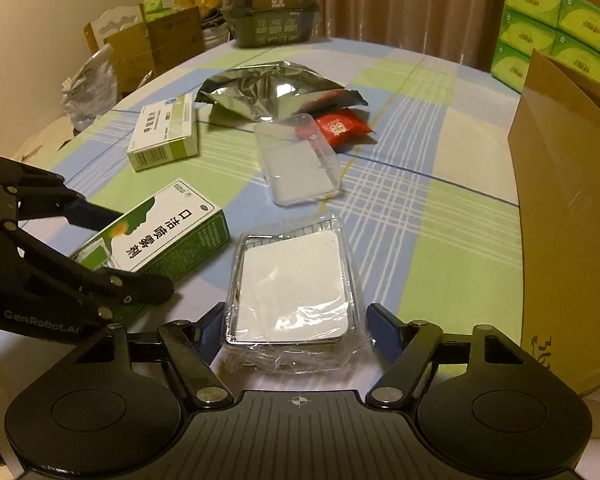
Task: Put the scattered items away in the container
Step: 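Carry the clear container and green spray box with both grippers over the cardboard box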
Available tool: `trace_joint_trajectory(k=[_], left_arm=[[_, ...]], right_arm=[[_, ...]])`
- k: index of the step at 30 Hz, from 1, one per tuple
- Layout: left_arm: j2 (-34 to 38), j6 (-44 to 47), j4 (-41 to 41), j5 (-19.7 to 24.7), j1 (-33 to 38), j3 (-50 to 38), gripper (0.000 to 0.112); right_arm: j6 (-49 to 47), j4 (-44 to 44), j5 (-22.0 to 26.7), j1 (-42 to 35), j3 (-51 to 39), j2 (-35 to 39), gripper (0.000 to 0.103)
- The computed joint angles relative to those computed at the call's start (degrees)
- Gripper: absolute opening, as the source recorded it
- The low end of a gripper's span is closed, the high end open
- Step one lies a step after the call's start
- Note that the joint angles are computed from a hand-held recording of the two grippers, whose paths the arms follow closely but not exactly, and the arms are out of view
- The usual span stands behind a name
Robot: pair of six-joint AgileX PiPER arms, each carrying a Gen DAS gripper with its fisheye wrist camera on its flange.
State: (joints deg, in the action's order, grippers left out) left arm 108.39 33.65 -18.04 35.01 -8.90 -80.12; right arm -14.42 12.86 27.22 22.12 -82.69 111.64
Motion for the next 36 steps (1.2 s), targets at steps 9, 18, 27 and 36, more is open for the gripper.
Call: trace_joint_trajectory(k=[9, 18, 27, 36], left_arm=[[-4.9, 2.3, -4.1, -1.2, 0.9, 5.9, 0.051], [-12.6, 2.6, -6.7, -0.1, 0.7, 12.4, 0.051], [-19.7, 1.1, -7.1, 1.0, -0.5, 15.8, 0.051], [-26.3, -2.7, -5.1, 1.9, -2.7, 17.5, 0.051]], right_arm=[[5.0, -4.5, -0.3, 0.5, 4.9, -5.2, 0.057], [14.6, -10.5, -1.0, 1.6, 14.0, -15.4, 0.057], [19.9, -13.9, -0.2, 2.8, 17.6, -23.2, 0.057], [23.4, -16.0, 1.2, 2.4, 20.6, -31.4, 0.057]])
